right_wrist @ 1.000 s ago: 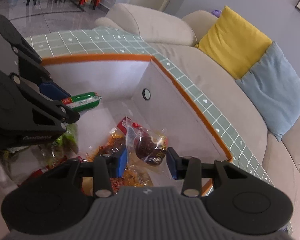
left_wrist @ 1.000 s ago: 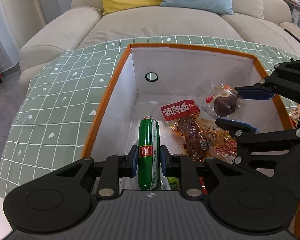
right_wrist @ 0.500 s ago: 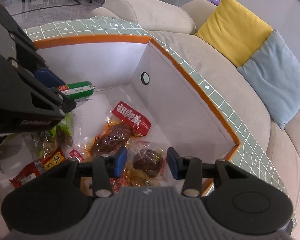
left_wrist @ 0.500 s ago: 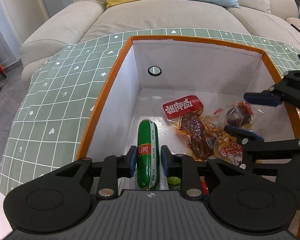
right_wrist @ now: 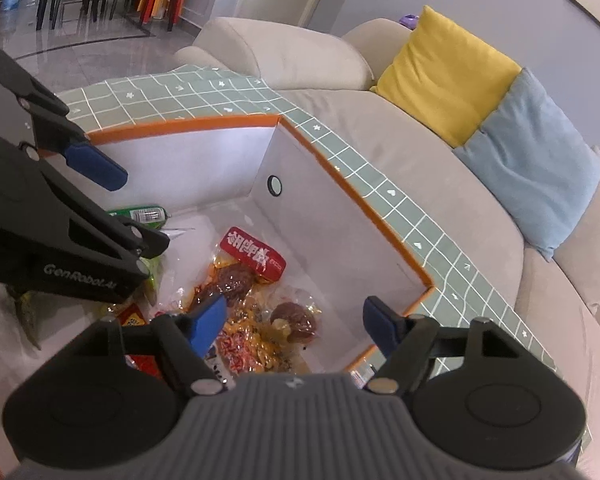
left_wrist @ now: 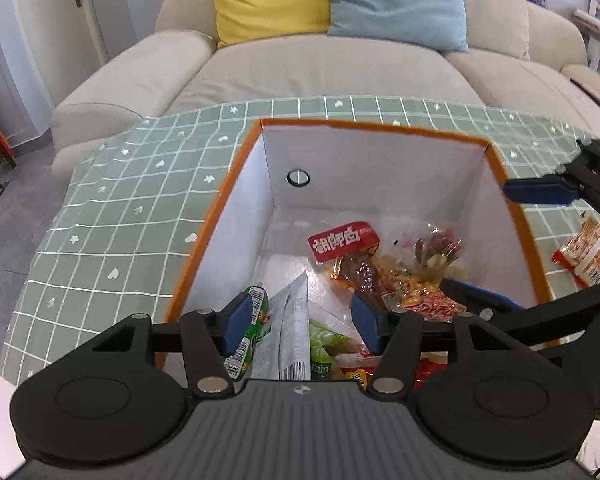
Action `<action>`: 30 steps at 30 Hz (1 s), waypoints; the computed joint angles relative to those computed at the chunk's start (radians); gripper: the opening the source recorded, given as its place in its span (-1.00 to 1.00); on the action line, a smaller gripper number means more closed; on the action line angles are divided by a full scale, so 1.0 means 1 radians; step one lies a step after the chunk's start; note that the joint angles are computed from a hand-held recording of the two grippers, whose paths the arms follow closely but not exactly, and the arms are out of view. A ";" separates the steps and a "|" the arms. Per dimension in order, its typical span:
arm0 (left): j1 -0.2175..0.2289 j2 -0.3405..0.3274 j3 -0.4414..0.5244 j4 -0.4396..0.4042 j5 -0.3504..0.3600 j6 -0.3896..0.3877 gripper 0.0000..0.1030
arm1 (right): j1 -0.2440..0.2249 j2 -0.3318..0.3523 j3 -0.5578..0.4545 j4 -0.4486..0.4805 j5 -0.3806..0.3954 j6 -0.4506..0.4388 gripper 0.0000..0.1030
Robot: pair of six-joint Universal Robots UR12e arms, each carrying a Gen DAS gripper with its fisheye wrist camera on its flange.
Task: Organize snacks
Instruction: 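Lower both snacks into the orange box and open both tools, then move both open tools back over the remaining snacks on the cloth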
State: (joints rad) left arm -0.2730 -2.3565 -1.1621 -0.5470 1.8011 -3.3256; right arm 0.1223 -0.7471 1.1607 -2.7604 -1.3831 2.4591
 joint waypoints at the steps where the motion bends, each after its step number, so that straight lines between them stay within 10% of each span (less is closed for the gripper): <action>1: -0.002 0.005 -0.009 0.014 0.004 -0.006 0.31 | -0.002 -0.008 0.010 -0.005 0.002 0.005 0.42; 30: -0.115 0.028 -0.076 0.264 -0.001 -0.002 0.25 | -0.138 -0.205 0.342 -0.173 0.076 0.191 0.62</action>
State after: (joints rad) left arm -0.3877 -2.3283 -1.2377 -0.2832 1.8000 -3.3272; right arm -0.0161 -0.9518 1.5029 -2.9331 -1.3072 2.6499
